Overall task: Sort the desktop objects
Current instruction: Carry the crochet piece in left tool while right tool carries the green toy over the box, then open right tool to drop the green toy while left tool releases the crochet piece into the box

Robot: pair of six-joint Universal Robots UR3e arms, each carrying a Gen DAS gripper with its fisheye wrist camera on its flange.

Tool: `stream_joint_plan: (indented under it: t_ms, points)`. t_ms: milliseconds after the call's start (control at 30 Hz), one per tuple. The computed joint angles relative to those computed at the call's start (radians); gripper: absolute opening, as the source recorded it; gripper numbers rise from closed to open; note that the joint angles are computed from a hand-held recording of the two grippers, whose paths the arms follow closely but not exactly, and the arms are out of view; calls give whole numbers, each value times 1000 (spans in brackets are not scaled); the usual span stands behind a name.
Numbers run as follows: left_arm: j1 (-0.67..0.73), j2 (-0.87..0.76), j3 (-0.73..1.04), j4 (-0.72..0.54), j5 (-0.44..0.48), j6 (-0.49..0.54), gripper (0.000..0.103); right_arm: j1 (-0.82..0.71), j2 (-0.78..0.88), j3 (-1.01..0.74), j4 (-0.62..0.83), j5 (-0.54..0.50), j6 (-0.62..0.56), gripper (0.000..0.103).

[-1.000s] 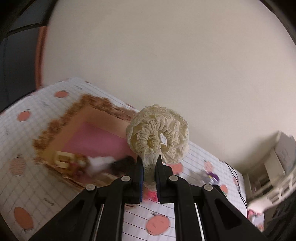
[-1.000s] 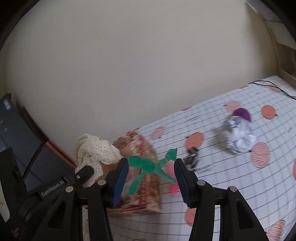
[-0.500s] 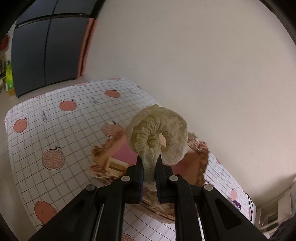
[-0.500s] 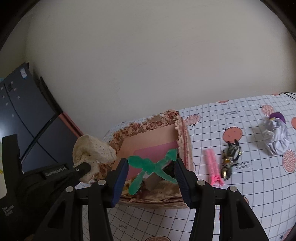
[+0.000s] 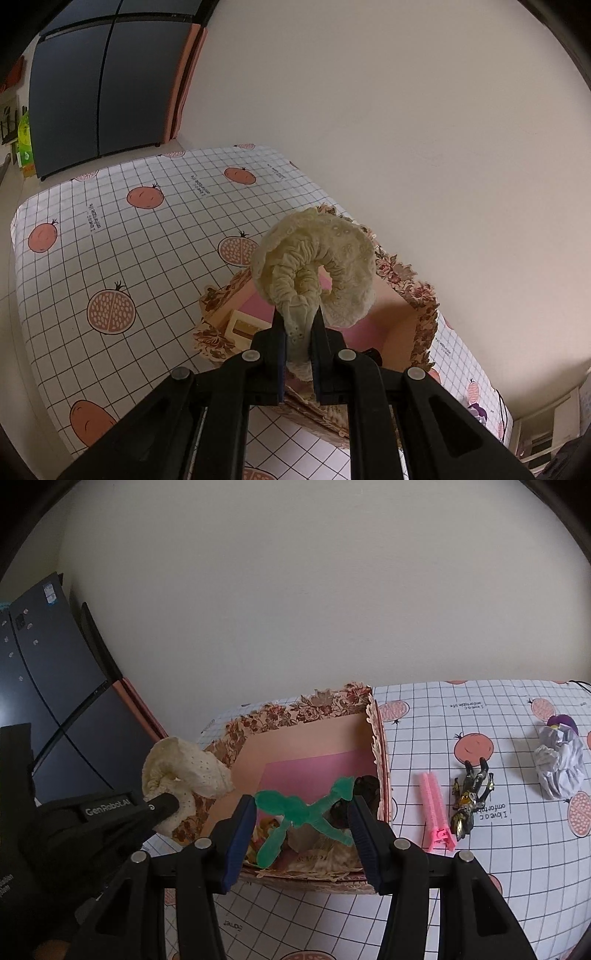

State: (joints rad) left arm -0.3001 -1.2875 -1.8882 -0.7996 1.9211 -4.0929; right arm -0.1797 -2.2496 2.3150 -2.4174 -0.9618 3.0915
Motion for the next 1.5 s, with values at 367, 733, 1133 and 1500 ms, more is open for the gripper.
stream_joint_plan:
  t_ms: [367,733,1133,1500]
  points:
    - [-4,-11,2,3,-11,3,11,2,15,-2,-9,-1,-3,56]
    - [-27,-40,37,-17,9,-1,39,36,55,-7,-40,-61,-1,61]
    - [-41,-70,75,-64,12,-14,40,-6,29,-6,16,-39,-26,61]
    - [-73,-95,129,-118,44,-40,67,-71,-35,-19,116,-12,-72,67]
